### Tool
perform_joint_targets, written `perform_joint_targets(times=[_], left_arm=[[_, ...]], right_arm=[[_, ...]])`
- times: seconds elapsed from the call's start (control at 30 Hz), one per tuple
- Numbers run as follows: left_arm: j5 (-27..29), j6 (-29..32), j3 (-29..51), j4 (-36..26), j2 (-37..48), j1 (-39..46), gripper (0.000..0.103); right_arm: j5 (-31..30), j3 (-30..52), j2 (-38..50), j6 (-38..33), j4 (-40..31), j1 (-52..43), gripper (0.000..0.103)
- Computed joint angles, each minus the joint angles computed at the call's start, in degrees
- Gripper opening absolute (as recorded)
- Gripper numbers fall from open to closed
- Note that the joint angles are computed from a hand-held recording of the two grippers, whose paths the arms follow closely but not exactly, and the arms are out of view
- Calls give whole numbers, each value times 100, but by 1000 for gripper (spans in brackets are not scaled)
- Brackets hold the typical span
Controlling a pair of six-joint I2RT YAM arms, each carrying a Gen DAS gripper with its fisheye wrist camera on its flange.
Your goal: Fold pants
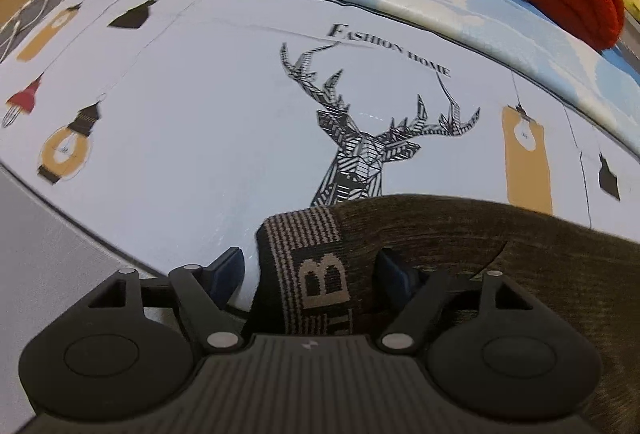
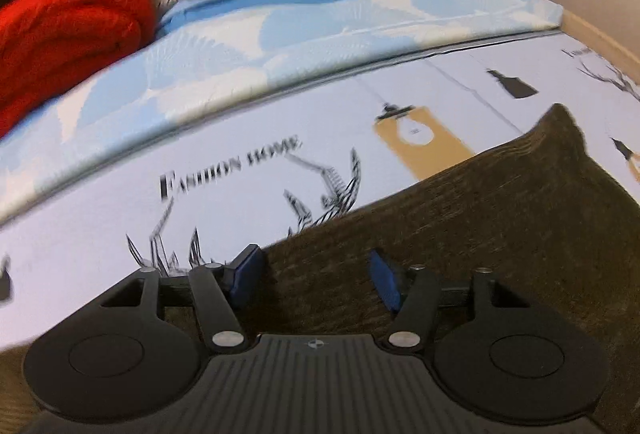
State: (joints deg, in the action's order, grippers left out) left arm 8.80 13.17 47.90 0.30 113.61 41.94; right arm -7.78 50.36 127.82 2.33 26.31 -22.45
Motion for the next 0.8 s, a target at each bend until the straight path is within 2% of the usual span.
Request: perform_joint_targets(times=[0.1, 0.23, 0.3, 0.4, 0.47, 0.57, 0.67, 0.73, 0.77, 0.8], left_arm=[[28, -56, -196, -109, -490, 13, 79], [351, 211, -668, -396, -1482, 190, 79], [577, 212, -741, -919, -1927, 402, 79], [879, 139, -641, -2057, -2458, 853, 78], [872, 526, -760, -2633, -3024, 1113, 78], [930, 1592, -1029, -3296, -3895, 1529, 80], [1227, 2692, -1205, -3821, -4230, 2242, 85], [1281, 3219, -1531, -3661, -4135, 2739, 86], [1103, 3406, -1687, -3477, -3944, 2871, 85], [673, 3524, -1793, -3324, -3724, 2804, 83]], right_arm=[[-130, -484, -715, 107, 166, -187, 61], [-857, -1203, -2039, 75, -95, -635, 61], [-1279, -1505, -2777, -162, -472, -903, 61], [-1957, -1807, -3831, -812, -1177, -1380, 61], [-2372, -1835, -4456, -1278, -1843, -1745, 61], [-3085, -1675, -5235, -1949, -3067, -2434, 61], [-3968, -1372, -5740, -3108, -4487, -3323, 61], [-4436, -1202, -5910, -4162, -5470, -3990, 61], [-4585, -1148, -5909, -4676, -5869, -4305, 61], [-4686, -1112, -5825, -5173, -6189, -4604, 61]])
